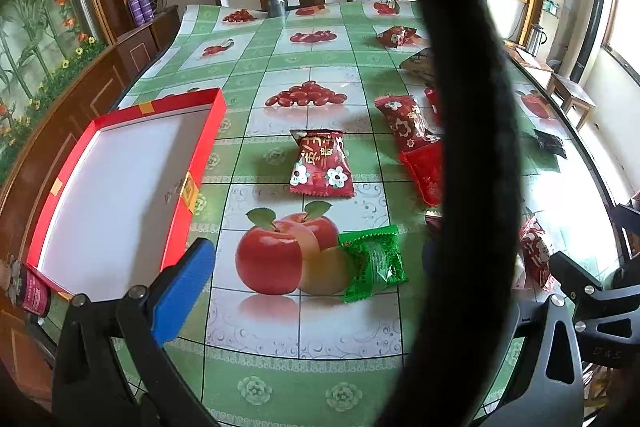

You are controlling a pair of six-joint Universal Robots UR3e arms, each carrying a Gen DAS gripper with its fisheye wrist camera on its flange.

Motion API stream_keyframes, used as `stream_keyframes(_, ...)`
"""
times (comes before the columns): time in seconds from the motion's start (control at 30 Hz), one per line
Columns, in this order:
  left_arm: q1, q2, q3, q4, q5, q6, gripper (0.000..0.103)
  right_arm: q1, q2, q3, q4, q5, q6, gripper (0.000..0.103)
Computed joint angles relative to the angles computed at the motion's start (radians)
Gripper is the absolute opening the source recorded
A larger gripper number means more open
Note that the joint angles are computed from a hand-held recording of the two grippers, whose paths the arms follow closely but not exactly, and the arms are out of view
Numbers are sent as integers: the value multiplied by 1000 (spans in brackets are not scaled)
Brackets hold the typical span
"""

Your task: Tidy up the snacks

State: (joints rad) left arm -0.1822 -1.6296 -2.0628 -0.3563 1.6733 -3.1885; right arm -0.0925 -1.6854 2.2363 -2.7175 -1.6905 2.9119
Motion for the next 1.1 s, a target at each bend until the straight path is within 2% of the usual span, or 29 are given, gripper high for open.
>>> stream_keyframes(0.53, -1, -24, 23, -28, 27, -1, 103, 4, 10, -4, 2, -14, 0, 103)
stream_keyframes(0.87, 60, 9, -34, -17, -18, 54, 103, -66, -53, 32, 43, 67, -30, 103)
stream_keyframes(1.1, 74, 21, -65, -18, -87, 93, 103, -126, -112, 78, 78, 146, -70, 102)
